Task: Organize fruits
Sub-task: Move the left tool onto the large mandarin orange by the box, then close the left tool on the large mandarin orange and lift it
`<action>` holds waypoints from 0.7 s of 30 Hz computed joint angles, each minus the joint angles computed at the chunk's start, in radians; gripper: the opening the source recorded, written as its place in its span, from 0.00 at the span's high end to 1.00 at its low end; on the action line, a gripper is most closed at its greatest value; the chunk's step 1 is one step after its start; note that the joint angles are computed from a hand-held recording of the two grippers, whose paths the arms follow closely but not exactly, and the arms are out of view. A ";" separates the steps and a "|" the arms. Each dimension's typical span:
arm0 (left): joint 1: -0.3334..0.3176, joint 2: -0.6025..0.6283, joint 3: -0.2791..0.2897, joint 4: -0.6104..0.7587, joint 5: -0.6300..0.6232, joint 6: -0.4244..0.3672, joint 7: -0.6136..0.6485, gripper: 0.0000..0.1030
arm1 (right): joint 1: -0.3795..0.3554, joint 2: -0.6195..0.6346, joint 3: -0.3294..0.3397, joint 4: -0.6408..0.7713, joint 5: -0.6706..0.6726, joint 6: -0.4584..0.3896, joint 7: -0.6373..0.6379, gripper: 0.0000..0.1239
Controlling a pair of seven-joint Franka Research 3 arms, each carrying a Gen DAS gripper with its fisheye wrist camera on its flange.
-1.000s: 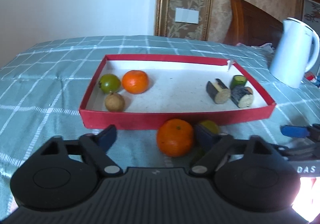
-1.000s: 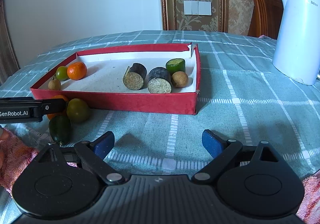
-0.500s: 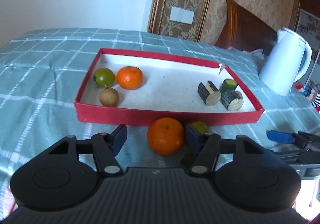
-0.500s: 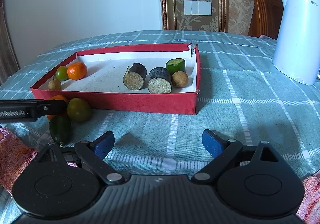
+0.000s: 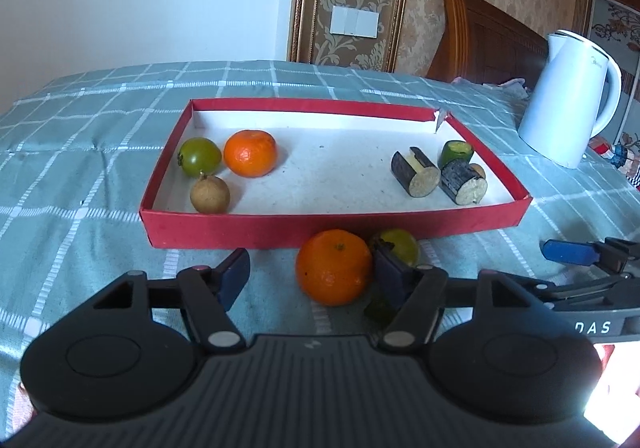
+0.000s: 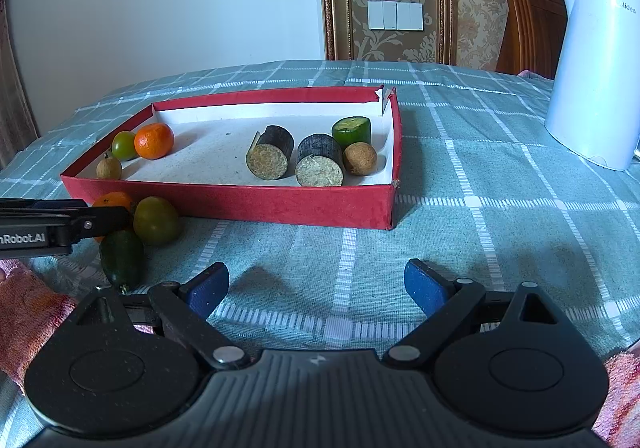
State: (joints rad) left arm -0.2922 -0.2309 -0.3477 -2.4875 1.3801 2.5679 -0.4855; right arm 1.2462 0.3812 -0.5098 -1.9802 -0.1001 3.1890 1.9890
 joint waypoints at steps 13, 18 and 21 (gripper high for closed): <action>0.007 0.010 -0.005 0.016 -0.031 0.013 0.072 0.44 | 0.004 0.002 -0.004 0.001 0.002 -0.001 0.000 0.23; 0.013 -0.002 0.010 -0.001 -0.018 0.055 0.058 0.46 | 0.005 0.002 -0.004 0.002 0.001 -0.001 0.001 0.23; 0.012 -0.008 0.004 -0.004 0.005 0.067 0.059 0.60 | 0.006 0.002 -0.006 0.002 -0.001 -0.002 0.002 0.23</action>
State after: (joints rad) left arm -0.2803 -0.2389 -0.3439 -2.4916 1.3848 2.6347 -0.4269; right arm 1.2519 0.3833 -0.5158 -1.9786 -0.1011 3.1870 1.9907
